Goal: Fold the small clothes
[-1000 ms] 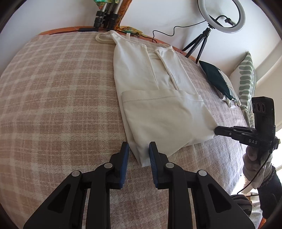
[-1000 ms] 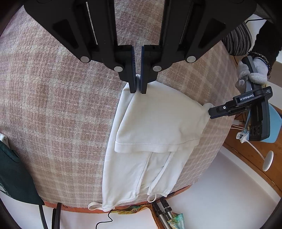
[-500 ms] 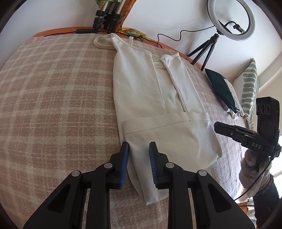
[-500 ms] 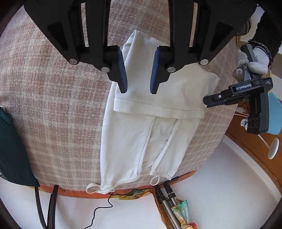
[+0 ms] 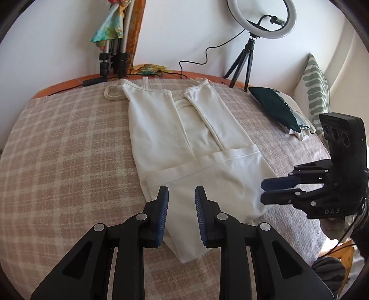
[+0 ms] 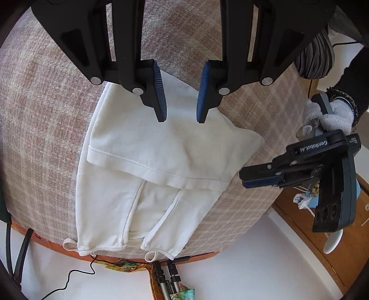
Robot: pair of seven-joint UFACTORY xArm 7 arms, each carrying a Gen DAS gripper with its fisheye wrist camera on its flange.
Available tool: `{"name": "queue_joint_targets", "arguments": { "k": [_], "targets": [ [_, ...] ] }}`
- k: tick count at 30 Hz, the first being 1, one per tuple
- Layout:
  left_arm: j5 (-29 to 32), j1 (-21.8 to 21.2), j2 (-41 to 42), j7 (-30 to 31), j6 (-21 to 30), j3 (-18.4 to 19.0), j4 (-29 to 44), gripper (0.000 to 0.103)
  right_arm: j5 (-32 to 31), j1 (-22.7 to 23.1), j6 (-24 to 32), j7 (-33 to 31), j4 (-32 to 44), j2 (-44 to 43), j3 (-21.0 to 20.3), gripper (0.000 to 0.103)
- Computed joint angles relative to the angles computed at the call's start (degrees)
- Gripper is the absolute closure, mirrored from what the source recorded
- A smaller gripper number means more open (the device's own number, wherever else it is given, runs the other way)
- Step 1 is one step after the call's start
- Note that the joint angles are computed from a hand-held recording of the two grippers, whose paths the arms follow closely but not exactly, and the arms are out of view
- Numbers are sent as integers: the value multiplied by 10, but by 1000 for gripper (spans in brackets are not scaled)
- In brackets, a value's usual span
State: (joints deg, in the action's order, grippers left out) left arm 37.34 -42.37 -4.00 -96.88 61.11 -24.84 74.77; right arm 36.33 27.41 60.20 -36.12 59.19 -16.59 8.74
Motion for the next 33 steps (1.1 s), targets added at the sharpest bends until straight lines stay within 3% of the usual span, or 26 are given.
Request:
{"name": "queue_joint_targets", "arguments": {
  "k": [2, 3, 6, 9, 12, 14, 17, 21, 27, 33],
  "targets": [
    [7, -7, 16, 16, -26, -4, 10, 81, 2, -5, 5, 6, 2, 4, -4, 75],
    [7, -13, 33, 33, -14, -6, 26, 81, -9, -8, 3, 12, 1, 7, -2, 75],
    [-10, -36, 73, 72, 54, 5, 62, 81, -13, -13, -5, 14, -10, 8, -4, 75],
    [-23, -46, 45, 39, 77, 21, 25, 77, -20, -17, -1, 18, -16, 0, -5, 75],
    [-25, -51, 37, 29, 159, 12, 34, 79, -40, -19, 7, 17, -12, -8, -5, 75],
    [-20, -49, 9, 2, 137, 10, 11, 80, -26, -17, 11, 11, -6, -11, -11, 75],
    [5, -35, -8, -20, 65, 1, -4, 80, -15, -16, -7, 12, 5, -4, -9, 75],
    [20, -22, 35, 22, -16, 5, 28, 80, -10, -16, -20, 34, 32, 30, -2, 75],
    [-9, -36, 85, 88, -5, 39, 61, 80, -55, -25, -58, 75, 42, 65, 12, 75],
    [-29, -1, 4, 60, 5, 50, -18, 80, -79, -43, -45, 84, 87, 88, 1, 73]
  ]
}}
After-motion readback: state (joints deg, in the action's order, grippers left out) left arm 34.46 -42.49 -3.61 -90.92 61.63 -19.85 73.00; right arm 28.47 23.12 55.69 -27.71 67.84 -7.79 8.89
